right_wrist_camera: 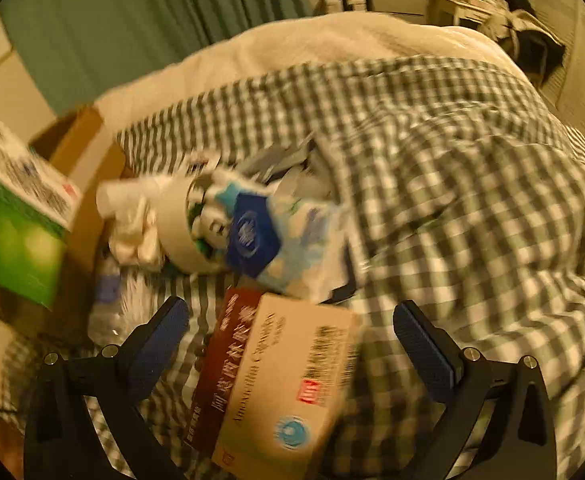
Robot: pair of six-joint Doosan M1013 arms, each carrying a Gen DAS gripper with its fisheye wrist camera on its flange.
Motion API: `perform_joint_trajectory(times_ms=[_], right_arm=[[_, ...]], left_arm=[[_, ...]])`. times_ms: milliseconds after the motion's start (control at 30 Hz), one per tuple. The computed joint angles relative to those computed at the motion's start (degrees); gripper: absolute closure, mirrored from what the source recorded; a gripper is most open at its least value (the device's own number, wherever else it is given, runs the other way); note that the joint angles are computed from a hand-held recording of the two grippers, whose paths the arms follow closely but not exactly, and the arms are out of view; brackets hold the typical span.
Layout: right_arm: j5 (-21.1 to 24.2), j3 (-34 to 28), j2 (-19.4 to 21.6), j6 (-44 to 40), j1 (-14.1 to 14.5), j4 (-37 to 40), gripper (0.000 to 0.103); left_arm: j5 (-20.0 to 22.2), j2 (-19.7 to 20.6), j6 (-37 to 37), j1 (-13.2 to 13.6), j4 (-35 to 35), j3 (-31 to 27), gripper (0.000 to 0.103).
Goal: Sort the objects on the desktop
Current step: 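Grasp the white-green medicine box with the left tool while the right tool grasps the amoxicillin box, then carry both medicine boxes over the cardboard box and release them inside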
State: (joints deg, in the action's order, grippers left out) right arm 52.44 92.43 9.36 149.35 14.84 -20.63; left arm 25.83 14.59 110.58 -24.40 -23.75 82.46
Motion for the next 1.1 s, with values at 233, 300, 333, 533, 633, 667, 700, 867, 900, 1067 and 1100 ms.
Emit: perform_joint_trajectory(times_ms=[233,300,333,533,633,667,700,867,900,1067,1100], right_arm=[[9.6,-3.7,5.0,-3.9,2.2,-3.6,0.000],[10.8,-4.0,5.4,-3.9,2.6,-5.0,0.008],[10.7,-4.0,5.4,-3.8,2.6,-5.2,0.016],[7.4,-3.1,4.2,-2.3,2.5,-5.2,0.021],[6.5,-2.8,2.9,0.6,2.8,-8.3,0.023],[6.1,-2.6,2.5,1.6,2.9,-9.2,0.023],[5.4,-2.4,1.9,2.8,3.0,-10.1,0.023],[0.2,-1.1,-0.1,8.7,3.3,-15.3,0.023],[-1.3,-0.6,-0.7,10.5,3.6,-17.3,0.023],[-3.2,0.4,-2.2,19.1,6.2,-28.8,0.023],[-2.6,0.2,-2.3,20.0,6.7,-30.5,0.023]], left_arm=[[-2.6,-1.2,1.7,0.7,-0.6,0.5,0.024],[-5.0,-1.8,0.9,0.4,1.6,1.4,0.024],[-5.7,-2.1,1.5,0.5,1.4,1.6,0.024],[-7.3,-2.7,4.1,1.1,-1.0,1.5,0.024],[-8.9,-3.2,3.8,1.2,0.2,2.0,0.024],[-9.4,-3.4,3.7,1.3,0.5,2.2,0.024],[-10.0,-3.5,3.2,1.3,1.1,2.3,0.024],[-11.8,-3.8,2.0,1.5,3.6,2.5,0.024],[-12.1,-3.9,1.8,1.6,4.1,2.5,0.024],[-13.0,-4.6,7.6,2.2,-2.1,2.5,0.024],[-12.9,-4.8,11.0,2.5,-5.9,2.4,0.024]])
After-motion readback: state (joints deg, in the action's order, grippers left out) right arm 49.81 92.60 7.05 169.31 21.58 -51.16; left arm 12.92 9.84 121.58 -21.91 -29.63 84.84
